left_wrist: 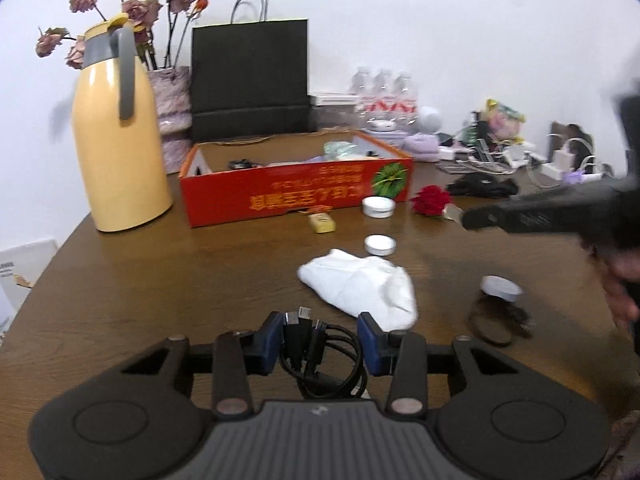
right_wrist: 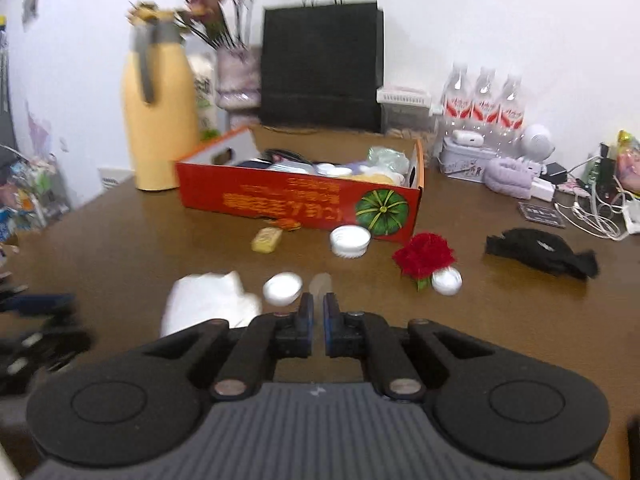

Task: Organize objects
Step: 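Grasp another white round lid with the right tool while the left tool holds the cable, then carry the cable and lid into the red box and release both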

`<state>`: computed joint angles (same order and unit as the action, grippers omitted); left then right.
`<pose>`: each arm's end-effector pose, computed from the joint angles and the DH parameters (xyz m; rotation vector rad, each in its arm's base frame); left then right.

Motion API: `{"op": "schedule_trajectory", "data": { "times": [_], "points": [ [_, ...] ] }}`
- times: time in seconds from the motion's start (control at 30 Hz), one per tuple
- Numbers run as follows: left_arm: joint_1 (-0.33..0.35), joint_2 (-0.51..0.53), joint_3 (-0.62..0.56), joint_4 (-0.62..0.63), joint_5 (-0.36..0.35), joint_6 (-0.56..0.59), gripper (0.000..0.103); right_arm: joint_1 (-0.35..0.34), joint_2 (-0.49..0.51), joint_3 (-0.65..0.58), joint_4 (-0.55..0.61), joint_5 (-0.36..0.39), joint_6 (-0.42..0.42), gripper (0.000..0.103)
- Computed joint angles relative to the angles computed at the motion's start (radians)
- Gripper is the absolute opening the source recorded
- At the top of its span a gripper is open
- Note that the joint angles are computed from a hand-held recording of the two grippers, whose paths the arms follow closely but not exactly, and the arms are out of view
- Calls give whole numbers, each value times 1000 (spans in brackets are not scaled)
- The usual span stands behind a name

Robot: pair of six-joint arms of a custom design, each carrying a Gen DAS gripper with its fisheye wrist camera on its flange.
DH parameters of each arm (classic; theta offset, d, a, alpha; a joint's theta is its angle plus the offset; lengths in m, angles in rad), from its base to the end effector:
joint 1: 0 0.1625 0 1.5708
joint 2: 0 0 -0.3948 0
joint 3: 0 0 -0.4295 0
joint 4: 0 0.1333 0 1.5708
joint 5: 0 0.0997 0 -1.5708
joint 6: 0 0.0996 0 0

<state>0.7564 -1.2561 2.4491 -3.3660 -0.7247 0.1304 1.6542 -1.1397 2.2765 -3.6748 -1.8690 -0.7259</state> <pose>-0.1484 -0.4258 0.1408 0.7722 2.2292 -1.0363 0.1437 -0.4702 0.1595 0.7578 -2.2422 1.0639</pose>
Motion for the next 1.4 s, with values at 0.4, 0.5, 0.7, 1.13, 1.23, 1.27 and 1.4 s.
{"op": "schedule_trajectory", "data": {
  "times": [0.4,0.5,0.7,1.13,1.23,1.27,1.4],
  "points": [
    [-39,-148,70,127,-168,-140,39,-13,-158,277,-125,26,85,5],
    [-14,-144,47,118,-214,-128,39,-25,-160,266,-113,53,86,5],
    [129,-53,-192,182,-386,-7,39,-20,-128,106,-11,105,18,5],
    [366,614,-1221,629,-461,30,41,5,351,-850,624,23,159,6],
    [394,678,-1309,661,-414,-21,41,-27,442,-1005,784,22,270,11],
    [397,676,-1310,662,-415,-14,42,-32,463,-1032,797,2,283,13],
    [405,641,-1266,596,-456,52,68,-52,459,-1015,778,40,284,35]
  ]
}}
